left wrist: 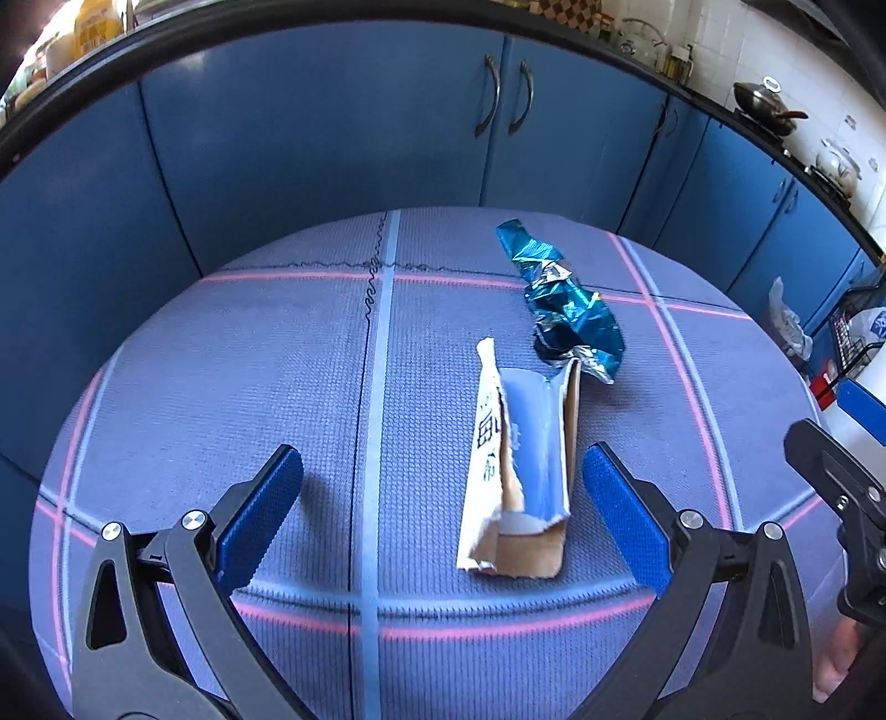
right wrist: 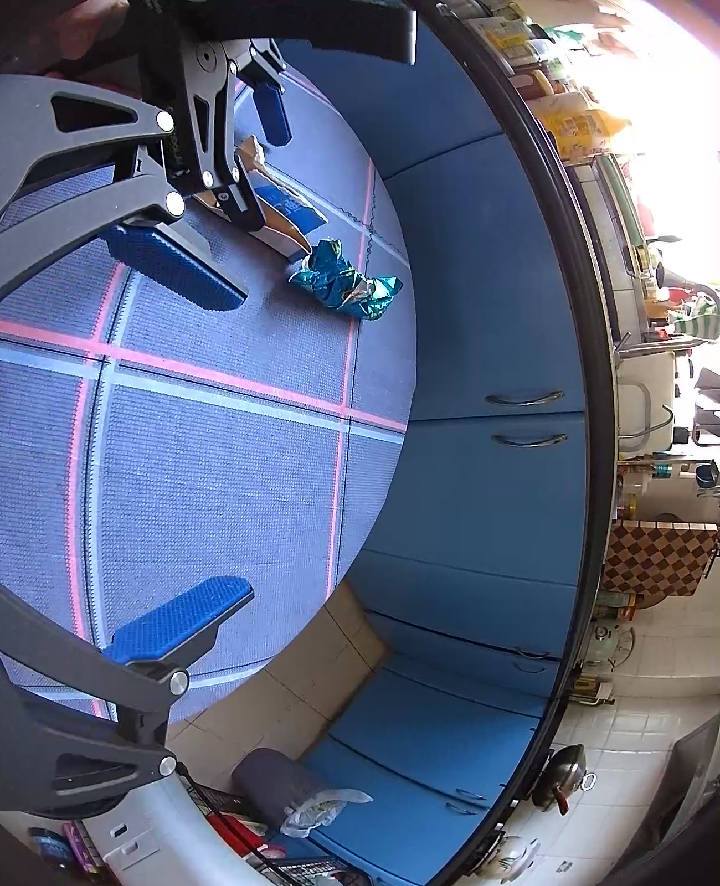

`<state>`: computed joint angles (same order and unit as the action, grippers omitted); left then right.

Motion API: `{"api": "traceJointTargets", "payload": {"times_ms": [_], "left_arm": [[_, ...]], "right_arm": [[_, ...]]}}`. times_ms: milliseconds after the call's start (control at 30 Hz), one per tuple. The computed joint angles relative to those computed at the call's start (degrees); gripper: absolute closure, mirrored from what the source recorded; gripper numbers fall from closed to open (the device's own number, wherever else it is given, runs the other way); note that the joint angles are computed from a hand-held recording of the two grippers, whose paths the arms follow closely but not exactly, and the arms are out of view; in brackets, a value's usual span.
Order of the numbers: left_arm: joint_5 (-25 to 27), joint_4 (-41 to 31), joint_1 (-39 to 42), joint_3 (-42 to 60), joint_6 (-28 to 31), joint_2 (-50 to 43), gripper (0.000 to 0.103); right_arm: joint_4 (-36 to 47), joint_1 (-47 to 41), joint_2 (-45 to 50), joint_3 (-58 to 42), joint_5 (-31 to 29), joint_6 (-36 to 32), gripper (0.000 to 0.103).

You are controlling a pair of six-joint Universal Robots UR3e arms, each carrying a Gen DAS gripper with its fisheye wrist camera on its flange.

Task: Collect trash
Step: 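Grasp the torn cardboard packet with the left tool while the right tool grasps the blue foil wrapper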

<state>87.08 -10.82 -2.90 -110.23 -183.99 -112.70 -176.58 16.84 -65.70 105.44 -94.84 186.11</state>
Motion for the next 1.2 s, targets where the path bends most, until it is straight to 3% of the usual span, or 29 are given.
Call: {"api": "traceJointTargets", "payload": {"times_ms": [333, 433, 533, 600, 667, 700, 1000, 1200], "left_arm": [[3.4, -0.3, -1.4, 2.8, 0.0, -2.7, 0.004], [6.2, -0.9, -2.7, 4.3, -0.5, -3.7, 0.010], [6.5, 0.7, -3.1, 3.8, 0.3, -3.9, 0.026], [6.2, 1.6, -3.1, 3.3, 0.8, -3.6, 0.050], [5.9, 1.8, -2.9, 3.1, 0.9, -3.4, 0.065], [5.7, 1.6, -2.7, 3.1, 0.9, -3.3, 0.067], [1.1, 2.9, 2.8, -1.7, 0.7, 0.5, 0.070], [3.2, 6.4, 5.0, -4.6, -0.3, 3.5, 0.070]], "right_arm": [[0.7, 0.4, 2.8, -3.2, 0.1, -0.2, 0.009], [1.0, 0.6, 3.8, -4.3, -0.1, -0.3, 0.009], [1.3, 0.6, 4.4, -4.9, -0.2, -0.4, 0.009], [2.0, 0.6, 4.9, -5.7, 0.0, -0.3, 0.009], [2.8, 0.7, 5.4, -6.8, 0.2, -0.2, 0.009], [3.1, 0.7, 5.6, -7.2, 0.4, -0.2, 0.009], [7.7, 1.8, 9.4, -15.7, 3.3, -0.8, 0.009], [12.9, 4.0, 14.9, -26.3, 5.0, -1.1, 0.009]]}}
